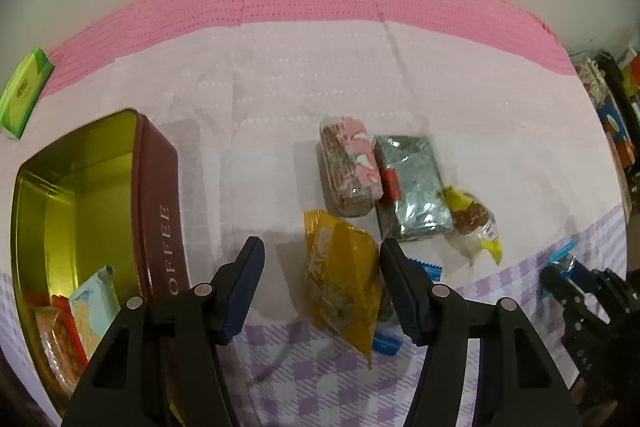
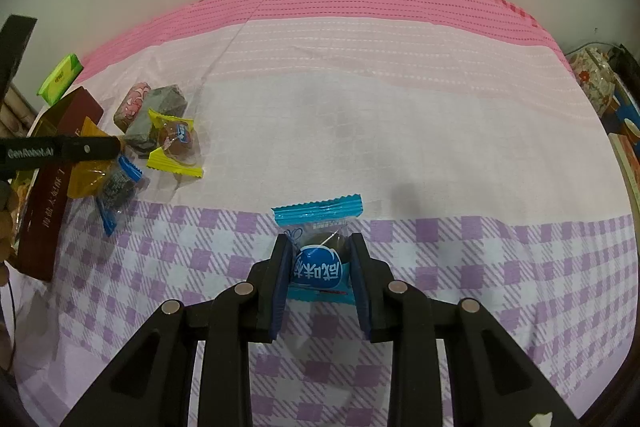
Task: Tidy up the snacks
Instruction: 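Grasp the yellow snack bag with the left gripper while the right holds the blue candy, then carry the yellow bag into the gold tin and open the left gripper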
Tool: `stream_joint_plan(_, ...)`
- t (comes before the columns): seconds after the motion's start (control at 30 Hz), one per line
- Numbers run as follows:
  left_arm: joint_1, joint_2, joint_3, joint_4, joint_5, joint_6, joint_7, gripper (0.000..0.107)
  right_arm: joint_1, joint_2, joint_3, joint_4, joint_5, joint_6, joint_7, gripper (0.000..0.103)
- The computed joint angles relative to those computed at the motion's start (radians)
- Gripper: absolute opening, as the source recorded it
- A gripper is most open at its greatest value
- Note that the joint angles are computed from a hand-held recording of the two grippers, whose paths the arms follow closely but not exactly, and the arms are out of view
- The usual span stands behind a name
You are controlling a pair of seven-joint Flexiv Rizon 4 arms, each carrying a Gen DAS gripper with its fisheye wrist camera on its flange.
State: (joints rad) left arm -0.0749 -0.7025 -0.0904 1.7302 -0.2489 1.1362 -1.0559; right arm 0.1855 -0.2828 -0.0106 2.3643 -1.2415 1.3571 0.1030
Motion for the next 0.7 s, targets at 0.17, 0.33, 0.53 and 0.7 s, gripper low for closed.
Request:
stream_joint_plan(0.17, 0.013, -0.009, -0.006, -0.006, -0.013, -0.027, 0.000, 0.044, 0.001, 0.001, 0.001, 0.000, -0.001, -0.003, 0.005, 0.028)
stream_joint_plan(0.33, 0.022, -0.002, -0.005, 0.003, -0.017, -0.026, 0.006, 0.040, 0.001, 0.000, 0.001, -0.001, -0.003, -0.003, 0.006, 0.028)
stream_joint_plan(0.53, 0.058, 0.046, -0.036, 0.067, -0.051, 0.006, 0.050, 0.039, 0.003, -0.003, 0.003, -0.004, 0.000, -0.012, -0.003, 0.028)
stream_joint_plan(0.7, 0.099, 0.109, -0.071, 0.126, -0.105, 0.017, 0.124, 0.039, 0.007, -0.003, 0.005, -0.005, 0.005, -0.022, -0.004, 0.028)
